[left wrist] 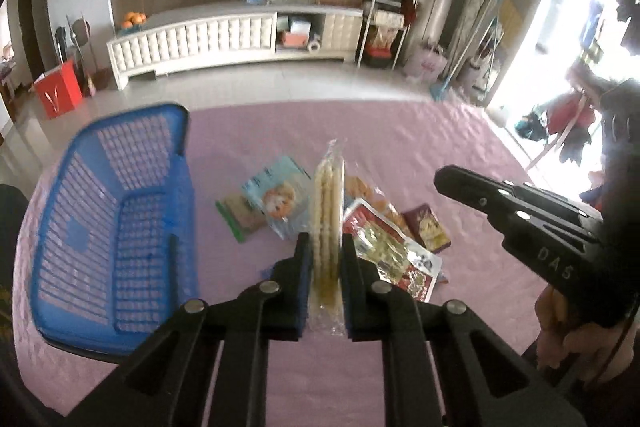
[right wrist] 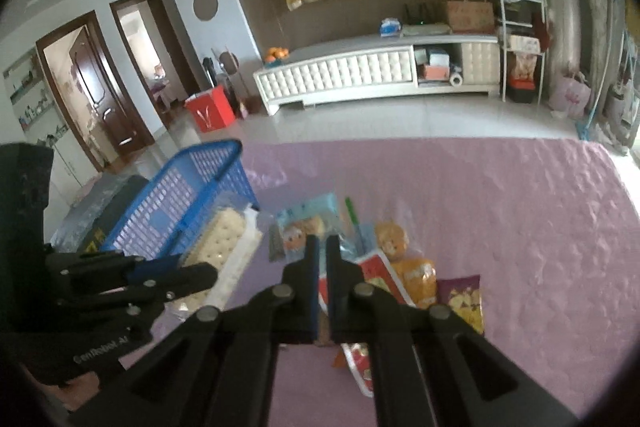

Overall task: Organize snacks
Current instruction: 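Lift the biscuit-stick pack upright with the left tool, then carry the pack over the blue basket and open the left tool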

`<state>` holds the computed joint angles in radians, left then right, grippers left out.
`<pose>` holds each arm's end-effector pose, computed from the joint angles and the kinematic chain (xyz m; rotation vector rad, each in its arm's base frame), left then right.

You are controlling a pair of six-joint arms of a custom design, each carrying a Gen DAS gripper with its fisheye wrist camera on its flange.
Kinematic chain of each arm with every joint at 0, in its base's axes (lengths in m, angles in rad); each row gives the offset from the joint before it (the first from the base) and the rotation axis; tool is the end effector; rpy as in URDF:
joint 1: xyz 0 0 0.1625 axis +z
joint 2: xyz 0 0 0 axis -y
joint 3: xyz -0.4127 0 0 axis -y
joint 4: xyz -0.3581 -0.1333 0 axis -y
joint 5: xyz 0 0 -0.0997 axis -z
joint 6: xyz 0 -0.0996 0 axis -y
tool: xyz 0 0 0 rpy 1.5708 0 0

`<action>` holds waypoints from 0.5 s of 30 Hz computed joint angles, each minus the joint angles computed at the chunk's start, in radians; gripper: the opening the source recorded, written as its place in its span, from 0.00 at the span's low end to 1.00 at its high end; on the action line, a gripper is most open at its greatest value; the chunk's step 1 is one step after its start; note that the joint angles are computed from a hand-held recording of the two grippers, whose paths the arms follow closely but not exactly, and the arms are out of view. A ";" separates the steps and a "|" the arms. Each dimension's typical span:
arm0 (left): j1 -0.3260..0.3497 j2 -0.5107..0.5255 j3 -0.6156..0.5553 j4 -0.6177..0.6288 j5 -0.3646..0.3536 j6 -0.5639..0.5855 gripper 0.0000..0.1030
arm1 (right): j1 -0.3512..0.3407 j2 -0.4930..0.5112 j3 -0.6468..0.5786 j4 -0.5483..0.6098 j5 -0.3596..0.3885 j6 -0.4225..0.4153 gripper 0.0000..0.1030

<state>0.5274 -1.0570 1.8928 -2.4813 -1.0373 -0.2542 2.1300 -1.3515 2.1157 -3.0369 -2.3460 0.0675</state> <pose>-0.3816 -0.4352 0.1782 1.0170 2.5142 -0.5285 0.3034 -0.3650 0.3276 0.2342 -2.3950 1.1284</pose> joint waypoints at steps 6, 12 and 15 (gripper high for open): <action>0.011 -0.080 0.000 -0.005 0.042 0.028 0.11 | 0.062 0.069 -0.085 0.020 -0.031 -0.020 0.05; 0.026 -0.160 0.005 0.033 0.083 0.048 0.11 | 0.084 0.171 -0.179 0.061 0.006 -0.024 0.05; 0.046 -0.190 0.006 0.056 0.096 0.058 0.12 | 0.083 0.227 -0.229 0.089 0.038 -0.028 0.05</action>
<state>0.5733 -1.2474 1.8986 -2.4254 -0.9414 -0.1967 2.2132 -1.1245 1.8866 -2.9483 -2.3075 0.0393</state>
